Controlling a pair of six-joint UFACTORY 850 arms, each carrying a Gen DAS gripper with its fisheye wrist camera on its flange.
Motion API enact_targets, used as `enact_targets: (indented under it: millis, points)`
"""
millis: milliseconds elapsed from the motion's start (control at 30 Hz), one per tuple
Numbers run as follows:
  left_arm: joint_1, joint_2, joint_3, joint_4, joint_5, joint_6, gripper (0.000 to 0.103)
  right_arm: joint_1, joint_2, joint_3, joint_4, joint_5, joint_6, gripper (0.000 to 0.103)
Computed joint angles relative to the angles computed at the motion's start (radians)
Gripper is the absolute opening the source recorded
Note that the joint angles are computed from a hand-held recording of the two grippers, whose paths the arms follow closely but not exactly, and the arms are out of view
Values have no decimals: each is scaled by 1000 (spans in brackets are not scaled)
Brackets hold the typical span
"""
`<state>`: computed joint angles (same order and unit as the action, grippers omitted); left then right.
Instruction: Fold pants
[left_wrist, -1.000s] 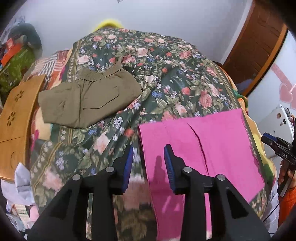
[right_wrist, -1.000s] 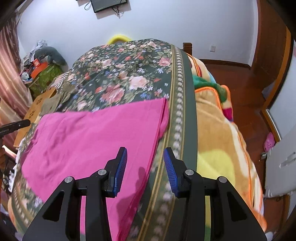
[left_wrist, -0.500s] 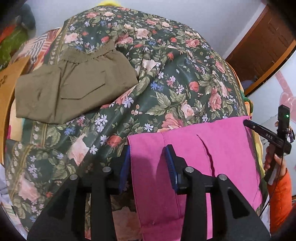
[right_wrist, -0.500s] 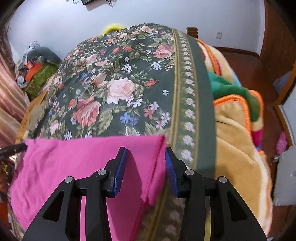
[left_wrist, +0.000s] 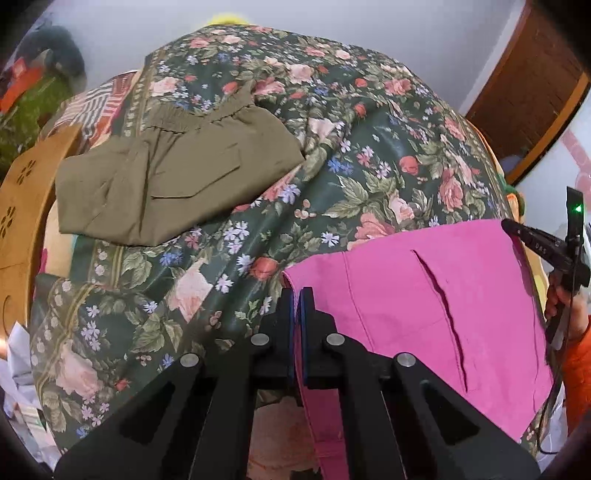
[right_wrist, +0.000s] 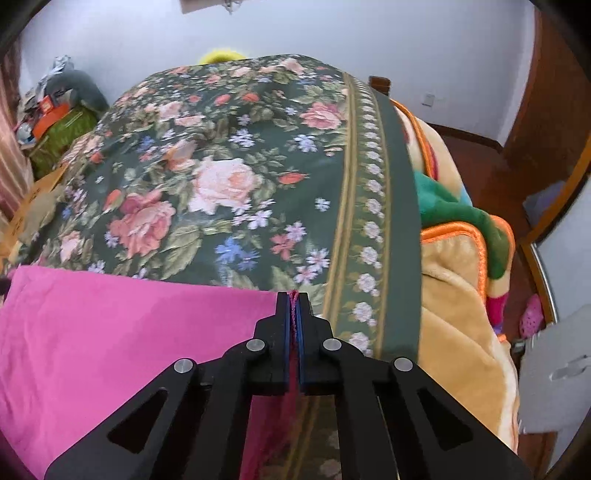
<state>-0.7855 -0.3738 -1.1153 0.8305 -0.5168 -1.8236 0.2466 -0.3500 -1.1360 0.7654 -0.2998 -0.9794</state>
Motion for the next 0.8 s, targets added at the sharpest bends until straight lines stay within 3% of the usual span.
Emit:
enact_targets:
  millis: [233, 300, 333, 367, 433, 500, 567, 800]
  points:
    - [-37, -23, -79, -49, -177, 134, 8, 10, 55, 15, -164, -23, 142, 7]
    - [-45, -5, -76, -24, -186, 116, 16, 8, 84, 19, -133, -55, 124, 26]
    - [-49, 9, -76, -3, -186, 99, 25, 5, 101, 24, -83, -77, 82, 47]
    - [-52, 16, -77, 11, -185, 90, 30, 4, 121, 34, -20, -90, 24, 59]
    - [-63, 15, -98, 45, -194, 78, 49, 11, 159, 61, 95, -105, -94, 61]
    - [-64, 5, -122, 51, -175, 88, 63, 25, 178, 67, 108, -148, -121, 67]
    - [-58, -23, -159, 17, -138, 129, 70, 50, 181, 68, 93, -166, -98, 85]
    - [-44, -164, -287, -222, -130, 409, 70, 131, 145, 88, -83, -192, 36, 86]
